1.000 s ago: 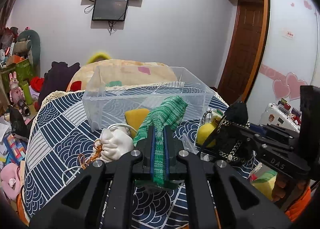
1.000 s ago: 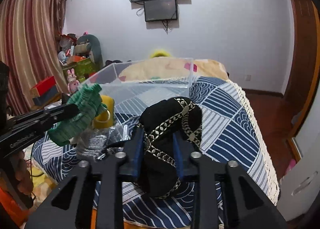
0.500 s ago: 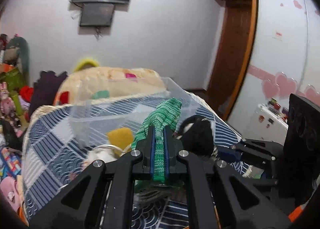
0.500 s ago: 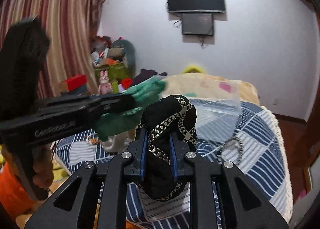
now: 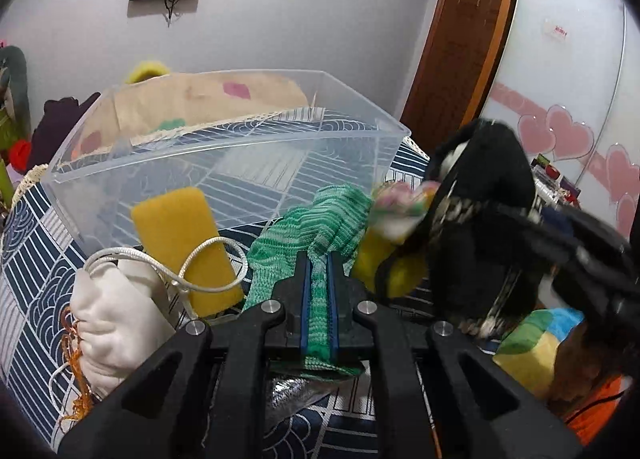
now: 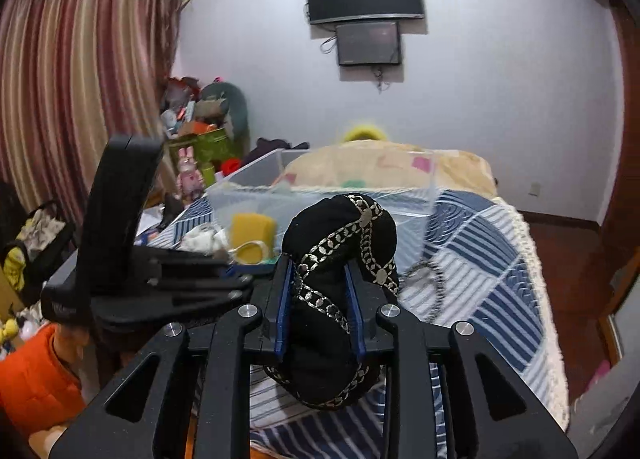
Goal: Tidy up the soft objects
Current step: 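Lift the black bag with the right gripper and drop it into the clear box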
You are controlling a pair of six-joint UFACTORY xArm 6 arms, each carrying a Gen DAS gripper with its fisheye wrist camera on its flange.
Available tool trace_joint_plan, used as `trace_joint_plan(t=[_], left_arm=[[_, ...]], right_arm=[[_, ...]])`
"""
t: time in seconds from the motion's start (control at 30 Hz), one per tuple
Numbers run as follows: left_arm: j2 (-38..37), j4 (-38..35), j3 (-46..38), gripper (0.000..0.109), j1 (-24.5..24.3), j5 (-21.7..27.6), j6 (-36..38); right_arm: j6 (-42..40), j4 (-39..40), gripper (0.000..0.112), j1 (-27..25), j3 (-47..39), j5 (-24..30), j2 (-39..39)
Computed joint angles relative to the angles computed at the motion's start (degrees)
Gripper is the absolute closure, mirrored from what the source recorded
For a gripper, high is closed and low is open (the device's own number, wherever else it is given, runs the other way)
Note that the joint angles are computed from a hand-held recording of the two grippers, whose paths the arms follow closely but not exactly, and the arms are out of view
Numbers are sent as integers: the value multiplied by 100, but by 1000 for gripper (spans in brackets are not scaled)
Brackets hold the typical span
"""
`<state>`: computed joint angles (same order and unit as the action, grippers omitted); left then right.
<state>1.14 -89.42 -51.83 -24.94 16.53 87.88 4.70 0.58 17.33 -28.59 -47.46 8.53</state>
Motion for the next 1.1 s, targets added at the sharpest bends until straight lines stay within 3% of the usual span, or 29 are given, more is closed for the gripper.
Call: trace_joint_plan(t=[0.17, 0.37, 0.43, 0.5, 0.57, 0.63, 0.67, 0.77, 0.9, 0.97, 1.03, 1.1], left_arm=[[-226, -321, 138, 102, -43, -193, 276], [-765, -1558, 220, 102, -108, -828, 1577], [-762, -1573, 192, 101, -130, -978, 1658], [-694, -1096, 215, 97, -136, -1015, 1264], [-699, -655, 303, 73, -78, -833, 806], [-844, -1127, 357, 53, 7, -629, 1231], [-914, -1517, 367, 48, 0, -621, 1664], [-1079, -2265, 368, 47, -35, -729, 2716], [-1112, -1994, 440, 47, 88, -572, 2503], [-1075, -1784, 472, 47, 292, -215, 2155], [-1145, -1837, 561, 47, 437, 135, 2218], [-1167, -2063, 577, 47, 452, 166, 2572]], right_arm=[[176, -65, 89, -137, 54, -38, -176], [107, -47, 89, -110, 83, -195, -265], [269, -313, 89, -196, 58, -241, -260], [387, -536, 89, -274, 18, -232, -256], [353, -554, 89, -254, -4, -252, -253], [373, -670, 89, -271, -15, -286, -244], [434, -806, 89, -309, -26, -312, -228], [634, -1264, 90, -428, -93, -339, -168], [729, -1717, 90, -492, -166, -302, -116], [694, -1858, 90, -493, -171, -311, -102], [847, -2189, 90, -572, -223, -332, -50], [991, -2442, 90, -640, -282, -354, 3]])
